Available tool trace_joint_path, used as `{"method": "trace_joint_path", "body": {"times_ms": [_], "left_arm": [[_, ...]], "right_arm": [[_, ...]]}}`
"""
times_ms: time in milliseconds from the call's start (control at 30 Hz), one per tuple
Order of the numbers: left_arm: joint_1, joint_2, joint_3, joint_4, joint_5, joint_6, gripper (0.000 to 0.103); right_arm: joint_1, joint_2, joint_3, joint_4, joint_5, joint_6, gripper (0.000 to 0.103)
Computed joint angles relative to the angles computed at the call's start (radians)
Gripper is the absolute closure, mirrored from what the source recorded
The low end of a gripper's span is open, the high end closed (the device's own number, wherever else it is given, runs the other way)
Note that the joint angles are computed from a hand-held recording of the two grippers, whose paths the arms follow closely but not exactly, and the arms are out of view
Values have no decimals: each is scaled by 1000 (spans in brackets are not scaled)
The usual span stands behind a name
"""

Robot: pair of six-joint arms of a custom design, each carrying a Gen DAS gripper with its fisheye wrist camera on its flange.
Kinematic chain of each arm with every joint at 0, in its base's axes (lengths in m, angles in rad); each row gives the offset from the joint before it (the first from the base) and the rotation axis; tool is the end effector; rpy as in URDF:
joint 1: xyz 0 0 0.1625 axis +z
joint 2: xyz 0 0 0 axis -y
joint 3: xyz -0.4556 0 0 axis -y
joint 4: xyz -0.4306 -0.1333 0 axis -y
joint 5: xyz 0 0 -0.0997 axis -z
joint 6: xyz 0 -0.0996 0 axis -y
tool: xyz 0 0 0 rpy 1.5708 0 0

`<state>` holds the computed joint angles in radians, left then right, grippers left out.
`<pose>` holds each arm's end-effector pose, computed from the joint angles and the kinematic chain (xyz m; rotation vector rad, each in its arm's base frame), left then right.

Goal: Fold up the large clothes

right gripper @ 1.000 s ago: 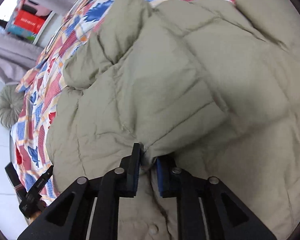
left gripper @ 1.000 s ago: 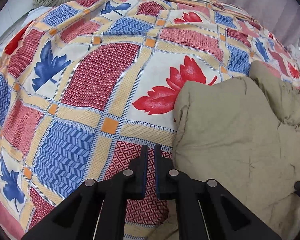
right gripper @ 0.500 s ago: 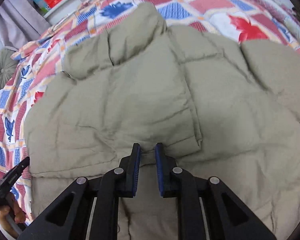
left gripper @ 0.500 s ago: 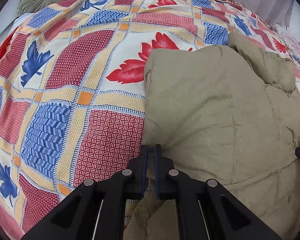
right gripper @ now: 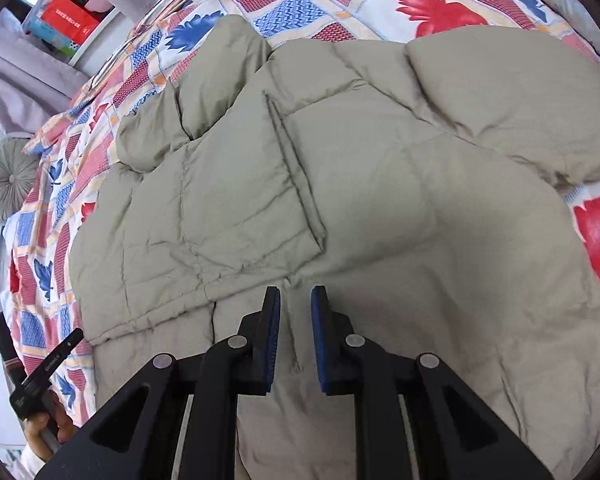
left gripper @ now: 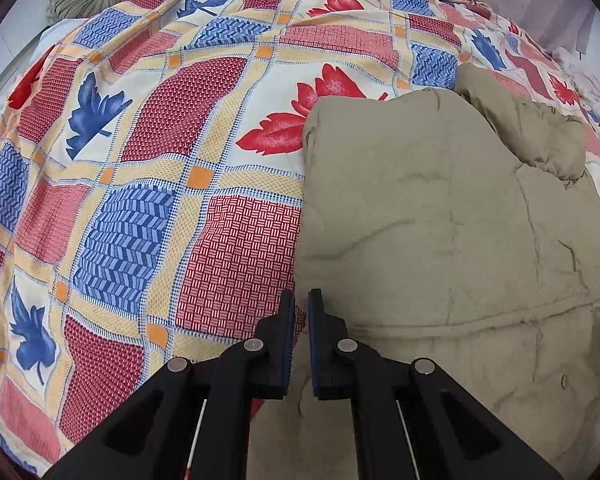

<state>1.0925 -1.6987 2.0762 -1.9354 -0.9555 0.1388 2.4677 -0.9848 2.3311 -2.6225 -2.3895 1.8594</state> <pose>-0.0335 -0.4792 0.3730 0.7734 2.4094 -0.1197 0.3687 -0.2169 0.0282 -1.0253 -2.3148 1.0041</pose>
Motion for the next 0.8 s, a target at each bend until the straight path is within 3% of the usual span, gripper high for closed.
{"method": "trace_joint_path", "body": {"times_ms": [367,800], "left_arm": [[-99,-154,41,251,-87,-145,95],[-235,-224,103,446,-255,-235,95]], "right_arm": [[102,-14,8,49,90,171,85],[203,-72,56,100,143,324,84]]}}
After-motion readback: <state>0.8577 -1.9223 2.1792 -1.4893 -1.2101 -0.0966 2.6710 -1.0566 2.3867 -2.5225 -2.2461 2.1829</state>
